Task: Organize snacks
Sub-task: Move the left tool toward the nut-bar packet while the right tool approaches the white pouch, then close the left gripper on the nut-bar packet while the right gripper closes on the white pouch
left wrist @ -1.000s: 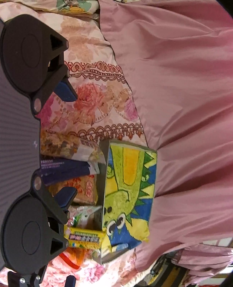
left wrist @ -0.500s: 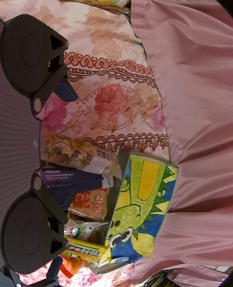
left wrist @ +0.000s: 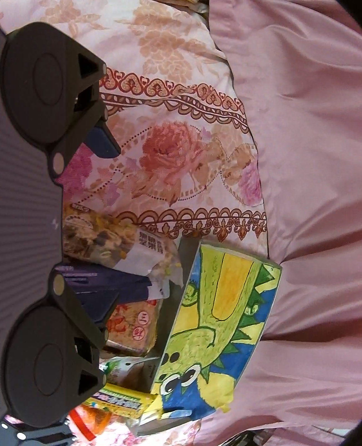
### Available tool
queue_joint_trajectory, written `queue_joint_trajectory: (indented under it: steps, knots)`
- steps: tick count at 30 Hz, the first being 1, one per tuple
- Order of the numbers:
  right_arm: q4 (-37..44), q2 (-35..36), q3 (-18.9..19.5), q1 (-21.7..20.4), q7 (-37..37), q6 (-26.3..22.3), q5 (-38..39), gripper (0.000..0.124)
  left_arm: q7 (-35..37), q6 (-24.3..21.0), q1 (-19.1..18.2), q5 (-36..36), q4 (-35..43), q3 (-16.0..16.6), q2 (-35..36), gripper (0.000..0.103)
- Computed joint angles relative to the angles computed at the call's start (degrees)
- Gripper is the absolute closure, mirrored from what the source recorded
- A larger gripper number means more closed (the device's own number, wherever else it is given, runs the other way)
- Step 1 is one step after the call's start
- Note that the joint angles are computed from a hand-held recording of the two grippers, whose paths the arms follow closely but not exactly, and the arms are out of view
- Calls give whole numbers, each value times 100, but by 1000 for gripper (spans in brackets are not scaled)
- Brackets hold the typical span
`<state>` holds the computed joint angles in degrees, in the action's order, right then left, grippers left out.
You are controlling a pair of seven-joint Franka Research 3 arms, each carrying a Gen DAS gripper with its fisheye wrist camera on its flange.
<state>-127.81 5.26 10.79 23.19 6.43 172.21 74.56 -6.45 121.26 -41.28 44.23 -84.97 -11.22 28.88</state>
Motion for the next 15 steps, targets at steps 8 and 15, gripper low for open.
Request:
queue_joint_trajectory:
  steps: [8, 15]
  knots:
    - [214, 263, 167, 52, -958, 444, 649, 21, 48, 134, 23, 78, 79, 58, 131, 1]
    - [385, 451, 198, 80, -1201, 758, 977, 21, 46, 93, -6, 81, 86, 98, 167, 2]
